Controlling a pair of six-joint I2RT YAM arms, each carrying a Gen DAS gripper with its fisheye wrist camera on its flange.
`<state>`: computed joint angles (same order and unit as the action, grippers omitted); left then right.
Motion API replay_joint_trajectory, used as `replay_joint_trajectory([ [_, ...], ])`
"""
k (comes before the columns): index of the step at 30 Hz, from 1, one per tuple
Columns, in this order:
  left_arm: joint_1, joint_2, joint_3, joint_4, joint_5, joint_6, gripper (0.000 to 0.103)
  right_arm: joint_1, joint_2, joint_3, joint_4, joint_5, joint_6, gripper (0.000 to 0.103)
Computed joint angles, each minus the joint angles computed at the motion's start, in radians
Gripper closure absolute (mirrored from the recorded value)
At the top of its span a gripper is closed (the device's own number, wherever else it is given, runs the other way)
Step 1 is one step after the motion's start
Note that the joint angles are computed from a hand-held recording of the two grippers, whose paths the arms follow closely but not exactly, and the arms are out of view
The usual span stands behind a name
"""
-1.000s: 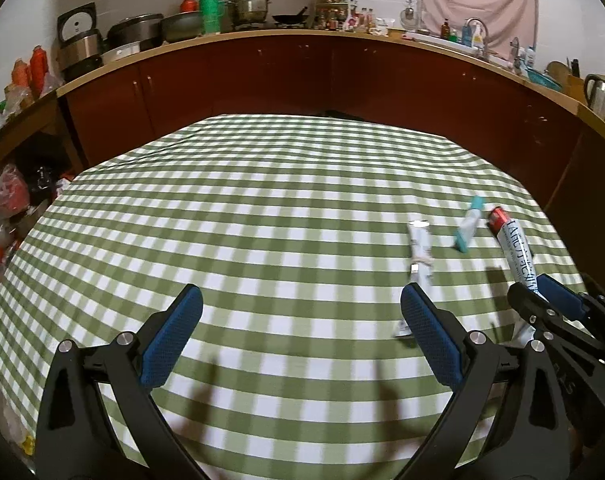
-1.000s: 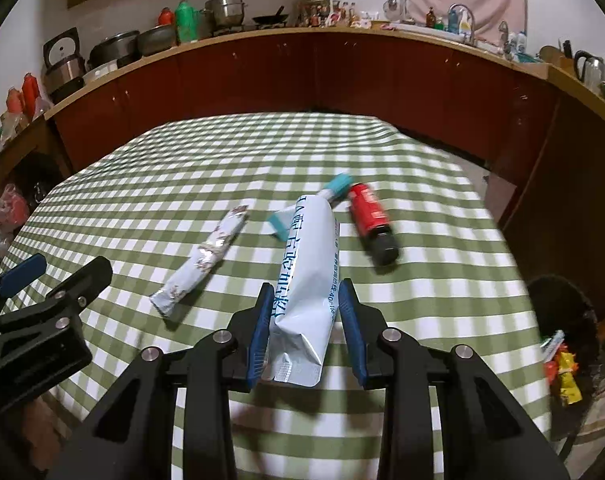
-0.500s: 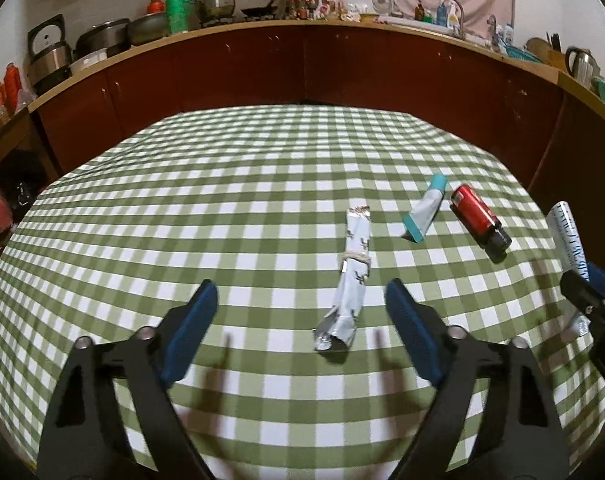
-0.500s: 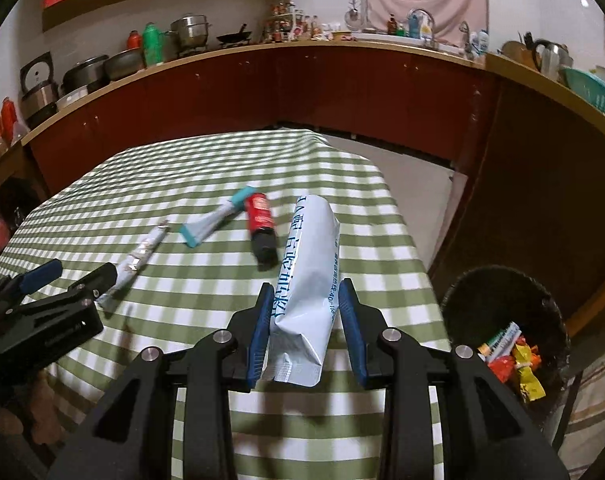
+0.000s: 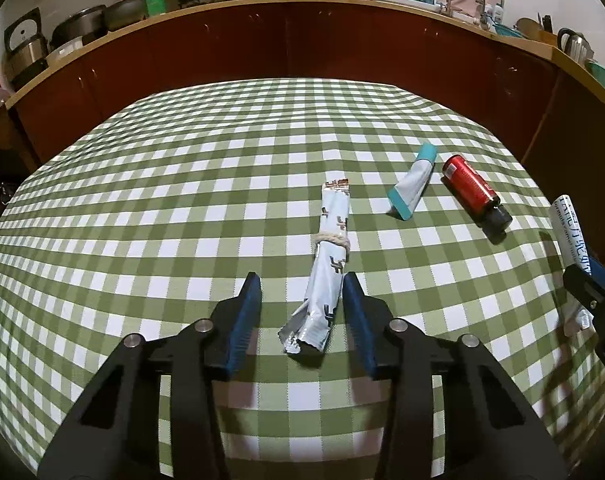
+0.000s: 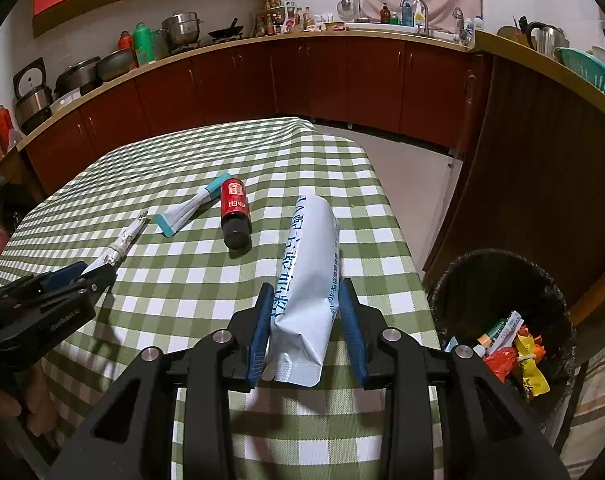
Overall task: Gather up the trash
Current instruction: 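Grasp the rolled patterned paper with the left tool while the right tool holds the tube, then carry the white tube and rolled paper over the bin and open both tools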
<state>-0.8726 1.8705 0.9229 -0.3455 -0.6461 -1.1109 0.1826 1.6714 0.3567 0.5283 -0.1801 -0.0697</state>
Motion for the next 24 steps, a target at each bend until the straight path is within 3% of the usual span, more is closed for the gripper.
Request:
replay_joint_trajectory([
  [4,-0.003,-0.007,-0.010,0.034,0.012,0.031,0.082,0.002,0.003,0.000,0.002,0.003,0.002,0.069],
  [6,-0.007,-0.006,-0.010,0.041,0.014,0.038,0.086,0.000,0.011,-0.001,0.009,-0.001,-0.001,0.069],
  [12,-0.034,-0.002,0.003,0.020,-0.003,0.016,0.087,0.004,0.003,-0.013,0.017,0.000,-0.004,0.069],
  [24,-0.136,-0.020,0.083,-0.119,-0.081,-0.061,0.087,-0.032,-0.073,-0.055,0.002,-0.027,-0.023,0.069],
])
